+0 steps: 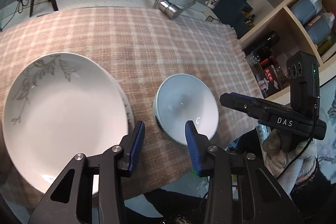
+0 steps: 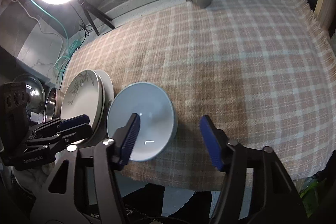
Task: Organize plates and bowls
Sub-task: 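Close both grippers on the rim of the white bowl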
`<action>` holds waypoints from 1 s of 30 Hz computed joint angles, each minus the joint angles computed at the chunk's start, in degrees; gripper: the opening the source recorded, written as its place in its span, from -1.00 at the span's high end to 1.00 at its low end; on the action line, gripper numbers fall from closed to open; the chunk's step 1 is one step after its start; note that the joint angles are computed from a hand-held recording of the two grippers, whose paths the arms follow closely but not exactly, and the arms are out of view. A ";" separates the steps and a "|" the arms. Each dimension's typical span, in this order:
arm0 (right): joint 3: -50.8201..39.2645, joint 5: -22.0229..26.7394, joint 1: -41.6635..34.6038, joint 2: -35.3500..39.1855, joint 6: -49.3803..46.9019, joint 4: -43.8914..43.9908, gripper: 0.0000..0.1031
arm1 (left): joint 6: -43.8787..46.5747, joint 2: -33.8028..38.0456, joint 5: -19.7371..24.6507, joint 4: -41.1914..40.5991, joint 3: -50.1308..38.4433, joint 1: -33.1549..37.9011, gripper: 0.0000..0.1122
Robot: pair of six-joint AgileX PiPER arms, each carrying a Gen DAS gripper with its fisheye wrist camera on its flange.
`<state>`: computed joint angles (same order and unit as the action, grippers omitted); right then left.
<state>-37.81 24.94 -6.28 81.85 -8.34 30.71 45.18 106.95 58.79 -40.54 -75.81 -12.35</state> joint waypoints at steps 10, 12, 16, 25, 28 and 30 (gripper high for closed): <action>1.29 1.25 -3.93 4.26 -15.42 14.13 0.30 | -4.13 3.09 -1.34 2.20 -2.40 -2.55 0.56; 1.07 1.11 -3.60 4.88 -16.04 14.47 0.32 | -4.41 3.68 -1.22 2.36 -2.81 -2.85 0.56; 0.46 1.27 -3.51 6.43 -17.60 15.74 0.52 | -5.08 4.67 -1.27 2.75 -3.20 -3.39 0.65; -0.04 0.99 -3.06 7.98 -18.24 16.23 0.75 | -5.32 5.70 -1.41 3.34 -3.83 -3.87 0.75; -0.28 0.96 -3.13 8.14 -17.59 15.78 0.76 | -5.16 5.75 -1.42 3.08 -3.93 -3.84 0.75; -0.35 0.67 -2.78 7.93 -16.18 14.52 0.76 | -5.06 5.57 -1.49 2.91 -3.85 -3.81 0.75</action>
